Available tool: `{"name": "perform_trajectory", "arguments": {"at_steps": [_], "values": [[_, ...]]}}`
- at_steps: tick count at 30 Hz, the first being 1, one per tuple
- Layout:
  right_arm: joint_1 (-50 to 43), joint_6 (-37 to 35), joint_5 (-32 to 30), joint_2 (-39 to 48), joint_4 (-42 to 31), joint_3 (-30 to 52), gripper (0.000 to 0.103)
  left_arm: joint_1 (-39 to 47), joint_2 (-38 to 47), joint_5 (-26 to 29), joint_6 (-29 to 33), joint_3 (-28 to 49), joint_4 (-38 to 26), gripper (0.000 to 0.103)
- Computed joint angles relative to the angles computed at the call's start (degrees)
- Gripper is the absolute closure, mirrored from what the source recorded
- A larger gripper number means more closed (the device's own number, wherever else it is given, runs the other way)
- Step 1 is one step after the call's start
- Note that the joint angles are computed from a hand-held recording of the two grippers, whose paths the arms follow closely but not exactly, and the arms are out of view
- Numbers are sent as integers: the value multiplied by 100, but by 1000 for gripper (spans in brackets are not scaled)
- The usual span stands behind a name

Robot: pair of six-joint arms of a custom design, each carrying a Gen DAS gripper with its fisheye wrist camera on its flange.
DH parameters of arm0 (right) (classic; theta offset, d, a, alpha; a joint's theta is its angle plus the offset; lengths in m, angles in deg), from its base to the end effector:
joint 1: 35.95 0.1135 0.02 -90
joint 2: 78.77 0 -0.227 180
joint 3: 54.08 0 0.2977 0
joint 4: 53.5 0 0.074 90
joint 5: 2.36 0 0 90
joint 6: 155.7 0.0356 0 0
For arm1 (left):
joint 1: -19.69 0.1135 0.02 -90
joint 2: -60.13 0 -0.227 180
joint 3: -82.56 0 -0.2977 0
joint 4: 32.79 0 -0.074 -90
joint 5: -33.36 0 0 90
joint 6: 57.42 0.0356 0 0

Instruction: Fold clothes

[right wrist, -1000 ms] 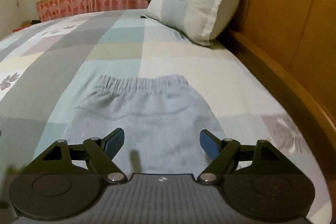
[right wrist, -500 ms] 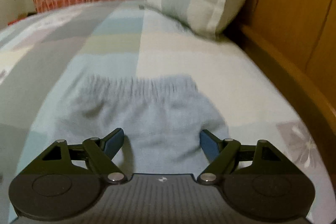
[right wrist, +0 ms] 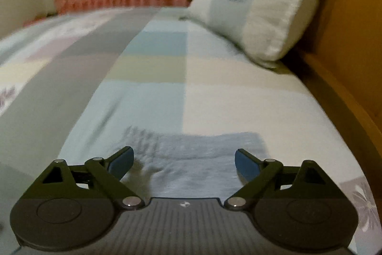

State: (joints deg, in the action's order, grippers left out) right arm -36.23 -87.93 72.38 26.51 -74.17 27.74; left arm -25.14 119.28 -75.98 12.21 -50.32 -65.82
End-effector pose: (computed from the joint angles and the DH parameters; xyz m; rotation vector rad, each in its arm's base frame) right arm 0.4307 0.0073 0.1385 -0.5674 2.2392 0.1125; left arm 0.2003 -0.1825 0.1702 0.3293 2.2855 -0.1826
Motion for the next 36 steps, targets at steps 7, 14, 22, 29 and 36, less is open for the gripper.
{"name": "perform_trajectory", "arguments": {"at_steps": [7,14,22,29,36], "values": [[18,15,161,-917,-146,-694,6,-265,-542,-427,-246,-129,-437,1],[-93,21,121,-1494,-321,-1576,5,-821,-526,-1080,-956,118,-1021,1],[-550,169,102,-3846,-1755,-2443,0,-1523,-418,-1775,-1648,612,-1592,1],[-1641,88,-12,-6106,-3663,-3176,0,-1942,-53,-1862,-2549,1056,-1774,1],[-2913,-264,-860,-7881,-5317,-3619,0,-2665,474,-2246,-3030,1594,-2049,1]]}}
